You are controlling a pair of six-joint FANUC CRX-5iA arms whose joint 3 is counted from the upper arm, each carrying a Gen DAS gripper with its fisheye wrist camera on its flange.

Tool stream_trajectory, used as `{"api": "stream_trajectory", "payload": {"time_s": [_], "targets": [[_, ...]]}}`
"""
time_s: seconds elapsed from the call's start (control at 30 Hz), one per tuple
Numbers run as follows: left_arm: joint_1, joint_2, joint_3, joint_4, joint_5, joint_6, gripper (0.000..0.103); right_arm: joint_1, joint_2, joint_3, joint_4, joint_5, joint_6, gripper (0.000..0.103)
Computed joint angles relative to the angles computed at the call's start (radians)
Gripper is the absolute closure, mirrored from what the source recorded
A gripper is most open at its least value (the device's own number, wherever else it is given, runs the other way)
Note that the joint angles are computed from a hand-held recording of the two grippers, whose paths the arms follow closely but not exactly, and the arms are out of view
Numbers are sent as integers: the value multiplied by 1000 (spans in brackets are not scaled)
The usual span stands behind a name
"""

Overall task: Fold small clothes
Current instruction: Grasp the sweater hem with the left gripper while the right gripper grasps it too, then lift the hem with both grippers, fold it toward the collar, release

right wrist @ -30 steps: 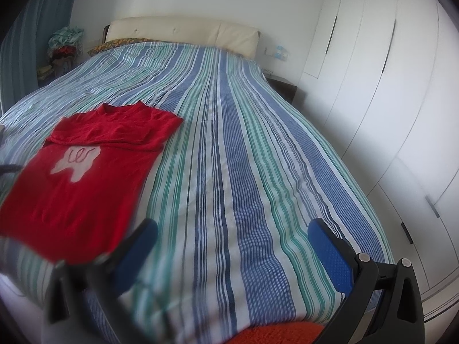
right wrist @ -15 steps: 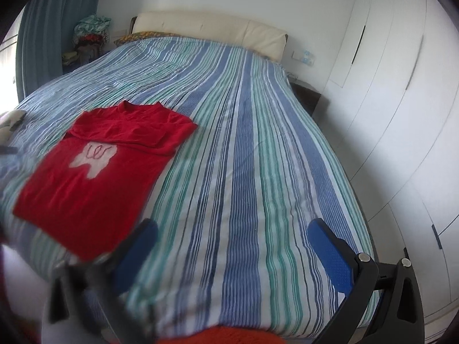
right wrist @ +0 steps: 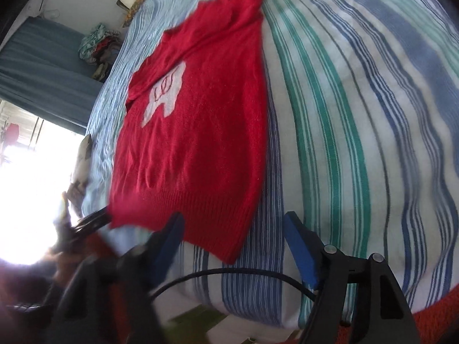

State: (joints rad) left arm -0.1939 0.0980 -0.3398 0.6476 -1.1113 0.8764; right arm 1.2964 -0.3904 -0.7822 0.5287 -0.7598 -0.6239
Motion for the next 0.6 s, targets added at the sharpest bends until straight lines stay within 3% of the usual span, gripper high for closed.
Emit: {"api": "stream_trajectory", "payload": {"time_s": [0.03,0.07,0.1,0.13,0.17,0.23,0.33,0.4,0.5,0.6], "targets": [[6,18,3,15,-25,7,97,-19,13,-2,-12,39,21,36],[9,25,2,20,-31,21,98,-44,25,2,-52,78,65,48],[8,25,-1,25,-28,24,100,-63,44,23,-119,101,132,74],[12,19,-6,34,-30,17,100,-86,59,57,-207,100,234,93],[18,12,-11,51,-34,10,101,-100,76,88,-279,103,321,99],[41,9,-16,124,-48,13,101,-105,74,114,-291,77,361,99],[51,41,24,268,-25,3,101,-106,8,55,-77,91,171,99],[33,105,108,336,11,5,101,-158,-5,47,60,82,118,99],[-8,242,301,344,92,71,101,-323,33,66,185,153,141,99],[-40,430,573,283,106,205,101,-524,136,119,228,292,197,99]]}}
